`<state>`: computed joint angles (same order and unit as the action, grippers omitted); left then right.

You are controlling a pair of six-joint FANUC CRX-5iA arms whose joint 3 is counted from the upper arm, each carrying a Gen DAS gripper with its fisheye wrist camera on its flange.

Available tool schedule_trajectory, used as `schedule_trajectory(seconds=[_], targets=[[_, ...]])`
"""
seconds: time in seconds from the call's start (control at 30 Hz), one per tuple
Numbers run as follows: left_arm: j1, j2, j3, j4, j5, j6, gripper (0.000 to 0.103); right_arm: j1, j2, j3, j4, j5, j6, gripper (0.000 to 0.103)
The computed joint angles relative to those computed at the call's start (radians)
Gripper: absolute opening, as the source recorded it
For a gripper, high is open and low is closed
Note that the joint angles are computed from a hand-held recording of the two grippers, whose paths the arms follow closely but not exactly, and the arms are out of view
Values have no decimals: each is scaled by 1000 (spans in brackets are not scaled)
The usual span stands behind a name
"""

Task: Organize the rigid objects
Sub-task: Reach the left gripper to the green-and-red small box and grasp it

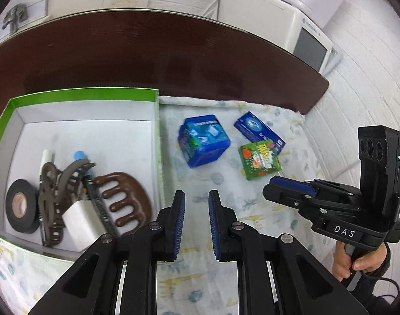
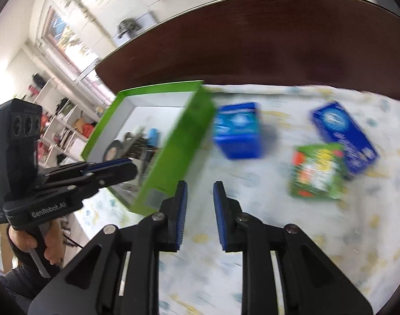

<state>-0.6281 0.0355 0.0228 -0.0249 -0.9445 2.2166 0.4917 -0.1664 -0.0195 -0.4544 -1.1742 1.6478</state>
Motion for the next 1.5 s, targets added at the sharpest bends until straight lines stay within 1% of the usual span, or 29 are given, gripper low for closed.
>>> schedule_trajectory(seconds=[0.03, 0.1, 0.13, 0.2, 0.27, 0.3, 0.4, 0.47, 0.57, 0.63, 0.7, 0.77, 0.8, 0.83, 0.87, 0.9, 1.0, 1.07, 1.2, 1.27, 1.3, 1.33, 1.37, 1.4, 1.43, 1.5], targets=[[-12, 29, 29, 4, -8, -11, 16, -21, -18, -23, 21, 7, -7, 30], [-33, 82, 82, 20, -16, -39, 16, -60, -55, -72, 72, 25, -22, 41], [-45, 116, 114, 31, -21, -60, 16, -74, -70, -93, 95, 34, -29, 44], [-64, 175, 174, 47, -39, -92, 16, -95, -94, -138, 161, 52, -52, 53], [-83, 241, 239, 71, -60, -132, 16, -105, -120, -188, 224, 70, -70, 57], [-91, 272, 269, 83, -71, -151, 16, -113, -128, -208, 246, 74, -71, 58], [-113, 359, 363, 109, -109, -196, 16, -143, -123, -230, 253, 78, -49, 57], [-124, 409, 421, 118, -137, -213, 16, -147, -120, -244, 255, 86, -41, 58], [-130, 458, 481, 120, -174, -209, 16, -164, -100, -237, 224, 76, -11, 58], [-128, 462, 478, 125, -170, -198, 16, -190, -100, -231, 180, 73, 17, 58], [-120, 441, 452, 110, -155, -165, 16, -256, -97, -196, 75, 49, 67, 58], [-106, 413, 415, 90, -125, -105, 16, -318, -82, -153, -31, 29, 112, 58], [-97, 395, 389, 84, -103, -73, 16, -329, -80, -140, -55, 25, 119, 58], [-88, 378, 366, 73, -84, -36, 16, -327, -78, -128, -63, 27, 116, 57], [-80, 364, 350, 55, -72, 2, 16, -316, -77, -120, -63, 35, 110, 52], [-73, 356, 338, 43, -66, 32, 16, -304, -71, -109, -67, 41, 108, 43], [-42, 345, 287, 80, -18, 46, 16, -253, -50, -83, -61, 48, 93, 32], [-32, 346, 267, 98, 4, 45, 16, -203, -37, -79, -24, 64, 75, 29], [-11, 347, 227, 160, 52, 14, 16, -126, -4, -66, 46, 91, 29, 28], [-3, 344, 212, 185, 74, -7, 16, -104, 16, -61, 81, 100, 0, 28], [1, 347, 212, 196, 77, -20, 17, -105, 29, -53, 79, 96, -2, 28], [4, 349, 212, 201, 80, -26, 18, -108, 38, -45, 75, 89, -1, 28], [6, 352, 212, 206, 85, -28, 27, -107, 48, -39, 75, 84, -2, 27], [10, 353, 207, 221, 94, -36, 33, -105, 57, -36, 81, 81, -6, 23], [16, 353, 191, 254, 113, -54, 34, -103, 64, -34, 90, 75, -15, 19], [27, 350, 148, 341, 155, -124, 34, -109, 75, -35, 99, 68, -41, 14]])
